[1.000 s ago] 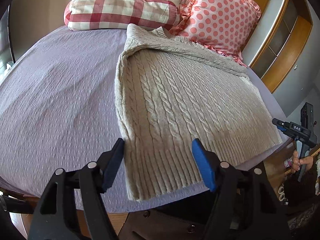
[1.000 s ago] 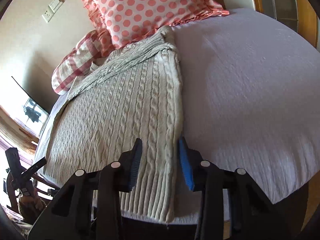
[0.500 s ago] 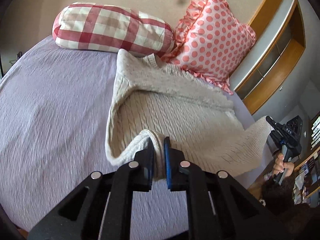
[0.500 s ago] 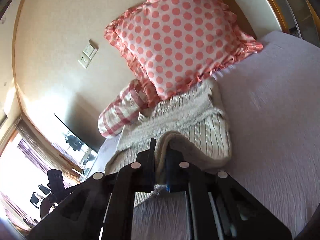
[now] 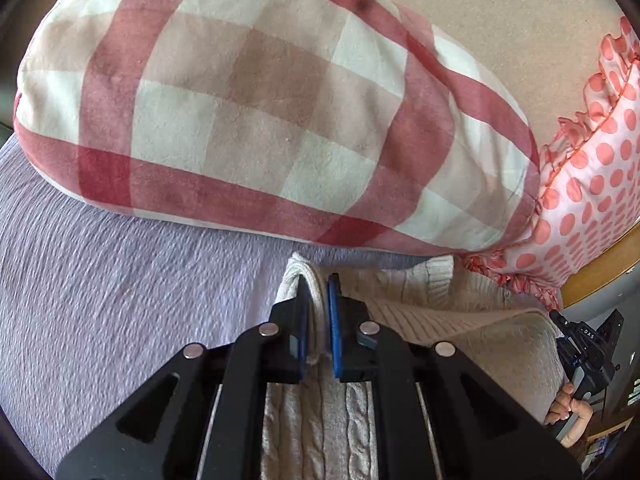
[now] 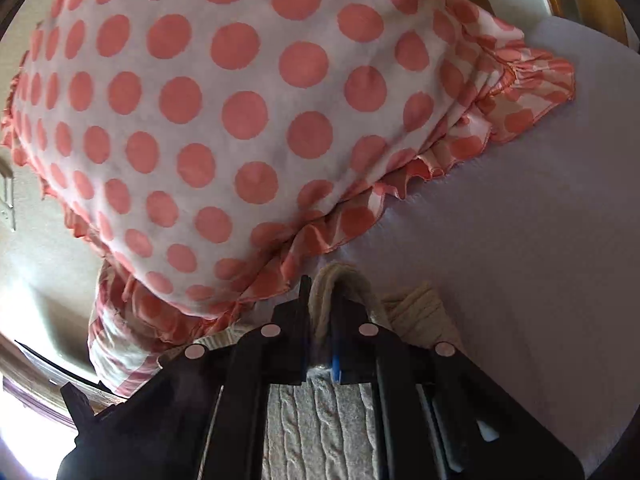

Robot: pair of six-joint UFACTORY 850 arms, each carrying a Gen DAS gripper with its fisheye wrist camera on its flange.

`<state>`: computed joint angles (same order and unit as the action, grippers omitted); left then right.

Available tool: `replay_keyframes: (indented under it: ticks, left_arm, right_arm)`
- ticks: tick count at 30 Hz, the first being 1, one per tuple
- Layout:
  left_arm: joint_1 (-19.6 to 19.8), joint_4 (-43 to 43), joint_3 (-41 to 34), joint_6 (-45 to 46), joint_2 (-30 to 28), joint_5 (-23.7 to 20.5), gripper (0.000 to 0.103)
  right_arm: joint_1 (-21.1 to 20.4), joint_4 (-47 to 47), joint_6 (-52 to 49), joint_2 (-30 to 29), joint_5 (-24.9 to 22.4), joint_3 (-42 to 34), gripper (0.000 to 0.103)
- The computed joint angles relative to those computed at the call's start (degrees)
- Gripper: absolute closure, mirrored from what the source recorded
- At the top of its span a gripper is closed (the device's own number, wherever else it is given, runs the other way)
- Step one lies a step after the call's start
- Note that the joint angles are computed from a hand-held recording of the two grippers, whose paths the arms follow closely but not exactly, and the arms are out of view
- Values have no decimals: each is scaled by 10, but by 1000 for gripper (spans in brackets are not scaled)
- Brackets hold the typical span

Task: Fold small clothes

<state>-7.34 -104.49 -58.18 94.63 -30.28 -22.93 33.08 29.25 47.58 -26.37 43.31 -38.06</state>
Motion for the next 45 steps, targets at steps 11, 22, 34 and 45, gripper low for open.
replay_keyframes:
  ticks: [11,22,34,45]
  left_arm:
    - [66,23,73,25,68,-107,27]
    - [55,98,44,-59,-8,-177,33]
    - [-2,108,57,-176,66,-221,88]
    - [-283,54,-95,-204,-19,-268,97]
  right_arm:
    - [54,85,50,71,197,108,7]
    - [116,80,27,22,239,90,7]
    - [125,83,40,57,302,137,7]
    - [77,72,-6,119,226,196,7]
